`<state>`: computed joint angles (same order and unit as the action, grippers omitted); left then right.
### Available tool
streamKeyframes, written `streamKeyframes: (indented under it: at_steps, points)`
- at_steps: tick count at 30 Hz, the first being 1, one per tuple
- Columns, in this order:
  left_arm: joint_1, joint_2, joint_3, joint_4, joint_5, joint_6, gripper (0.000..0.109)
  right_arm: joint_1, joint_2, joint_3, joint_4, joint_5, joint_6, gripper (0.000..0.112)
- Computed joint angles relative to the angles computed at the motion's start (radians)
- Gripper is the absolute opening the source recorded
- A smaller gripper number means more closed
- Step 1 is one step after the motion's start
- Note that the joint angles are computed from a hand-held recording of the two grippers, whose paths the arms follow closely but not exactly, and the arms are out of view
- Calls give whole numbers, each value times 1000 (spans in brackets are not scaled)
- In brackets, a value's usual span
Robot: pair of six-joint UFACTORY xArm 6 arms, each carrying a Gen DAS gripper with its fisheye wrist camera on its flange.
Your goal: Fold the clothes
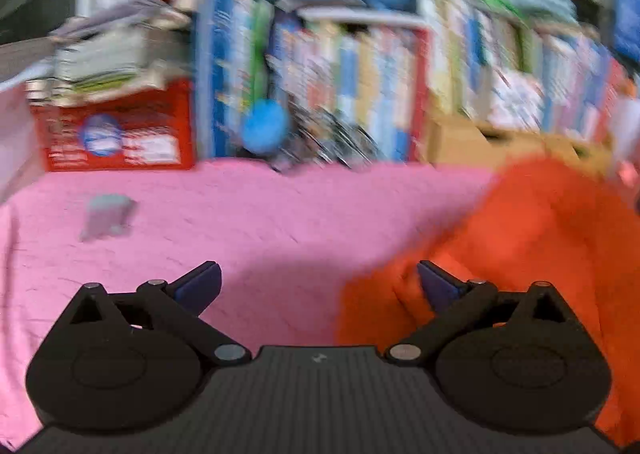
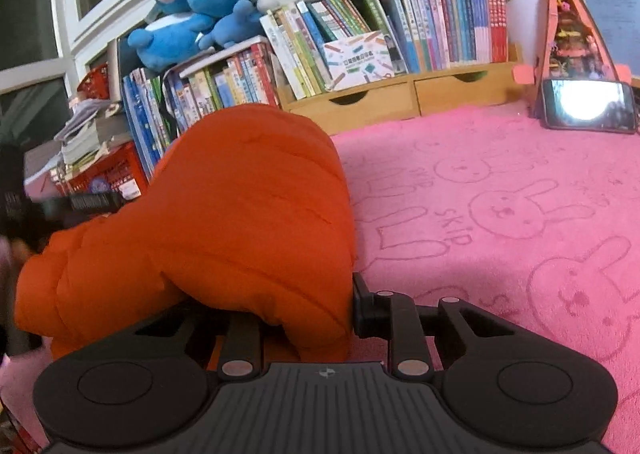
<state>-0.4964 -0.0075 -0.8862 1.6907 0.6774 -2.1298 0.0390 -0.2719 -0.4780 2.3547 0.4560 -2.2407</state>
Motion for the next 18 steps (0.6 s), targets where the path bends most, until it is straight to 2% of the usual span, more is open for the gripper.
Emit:
streamKeyframes:
  at_steps: [1, 3, 6, 11, 14, 15, 16, 18]
  points:
    - [-26, -18, 3, -22, 77, 17, 83, -4, 3, -1, -15, 4, 23, 26]
    - [-55, -62, 13, 34, 123, -14, 83, -14, 8, -1, -50, 16, 72, 26]
    - [-69, -86, -28, 183, 34, -20, 83, -17, 9, -1, -61, 20, 87, 26]
    - [-122, 79, -241, 333, -98, 222, 86, -27, 10, 3, -80, 31, 114, 27]
    - [-150, 214, -341, 257, -43, 485, 86, -30, 12, 3, -82, 33, 127, 28]
    - [-146, 248, -356, 228, -37, 534, 86, -31, 12, 3, -84, 35, 131, 28]
    - [-138, 281, -366, 227, -35, 541, 86, -33, 12, 3, -86, 38, 135, 28]
    - [-99, 294, -349, 239, -90, 428, 87, -36, 13, 4, -90, 43, 142, 29]
